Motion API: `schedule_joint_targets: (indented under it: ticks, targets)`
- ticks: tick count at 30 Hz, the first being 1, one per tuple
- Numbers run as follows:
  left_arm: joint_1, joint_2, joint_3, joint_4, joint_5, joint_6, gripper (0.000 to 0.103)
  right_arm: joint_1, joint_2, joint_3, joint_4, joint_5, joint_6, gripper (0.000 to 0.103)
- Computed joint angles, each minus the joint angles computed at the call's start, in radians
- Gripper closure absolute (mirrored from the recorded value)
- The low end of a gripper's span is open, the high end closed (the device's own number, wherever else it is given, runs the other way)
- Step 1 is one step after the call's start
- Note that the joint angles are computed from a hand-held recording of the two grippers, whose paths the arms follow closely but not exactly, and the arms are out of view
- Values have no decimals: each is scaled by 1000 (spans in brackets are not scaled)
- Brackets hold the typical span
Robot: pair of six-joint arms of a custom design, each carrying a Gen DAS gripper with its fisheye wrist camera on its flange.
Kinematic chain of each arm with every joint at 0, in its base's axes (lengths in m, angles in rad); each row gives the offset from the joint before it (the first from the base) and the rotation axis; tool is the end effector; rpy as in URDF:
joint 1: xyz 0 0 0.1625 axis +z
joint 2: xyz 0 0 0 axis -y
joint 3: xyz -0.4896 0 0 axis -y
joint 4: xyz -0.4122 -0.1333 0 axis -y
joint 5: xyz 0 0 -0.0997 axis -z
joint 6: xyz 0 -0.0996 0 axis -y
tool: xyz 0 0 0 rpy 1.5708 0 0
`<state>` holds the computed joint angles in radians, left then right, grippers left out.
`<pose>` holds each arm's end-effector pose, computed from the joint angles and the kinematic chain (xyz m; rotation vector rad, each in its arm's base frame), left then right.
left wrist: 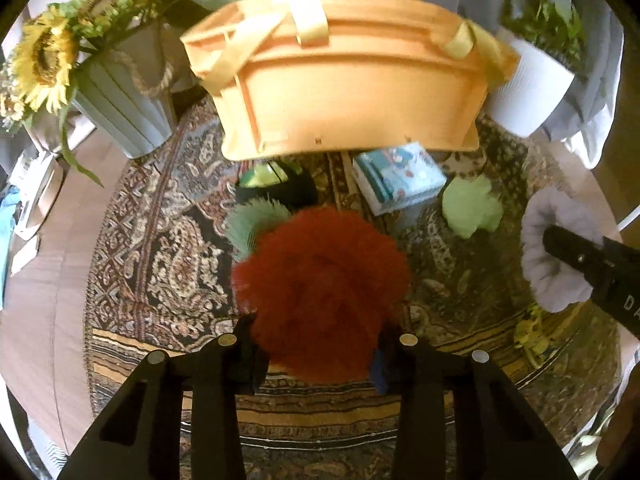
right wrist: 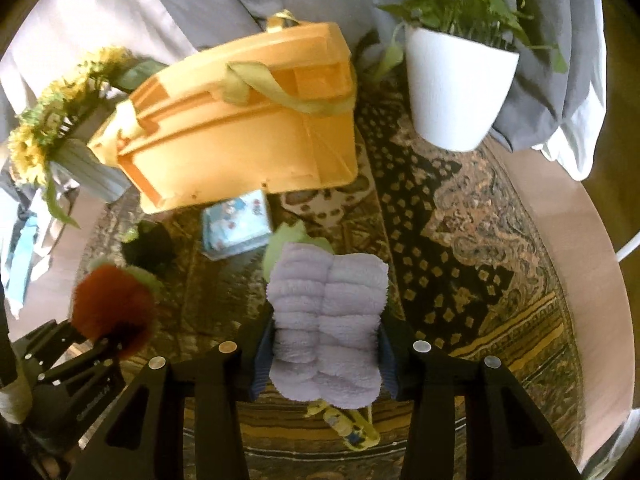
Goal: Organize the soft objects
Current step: 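Lift the lavender towel with the right tool while the left tool grasps the red pompom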
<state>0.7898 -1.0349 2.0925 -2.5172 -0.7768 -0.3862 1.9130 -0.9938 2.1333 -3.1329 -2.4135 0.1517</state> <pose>-0.2376 -0.5300 0.1439 0.5222 2.3275 -0.4402 0.2426 -0.5054 0.1788 -0.0014 -2.3319 0.7371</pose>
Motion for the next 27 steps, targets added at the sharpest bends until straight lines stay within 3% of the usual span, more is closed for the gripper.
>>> schedule_joint_targets:
  ticks: [9, 27]
  targets:
    - [-38, -48, 14, -66, 10, 26, 65, 38, -9, -11, -31, 24, -39, 58]
    - [-94, -97, 11, -220, 60, 129, 64, 111, 3, -68, -173, 14, -210, 58]
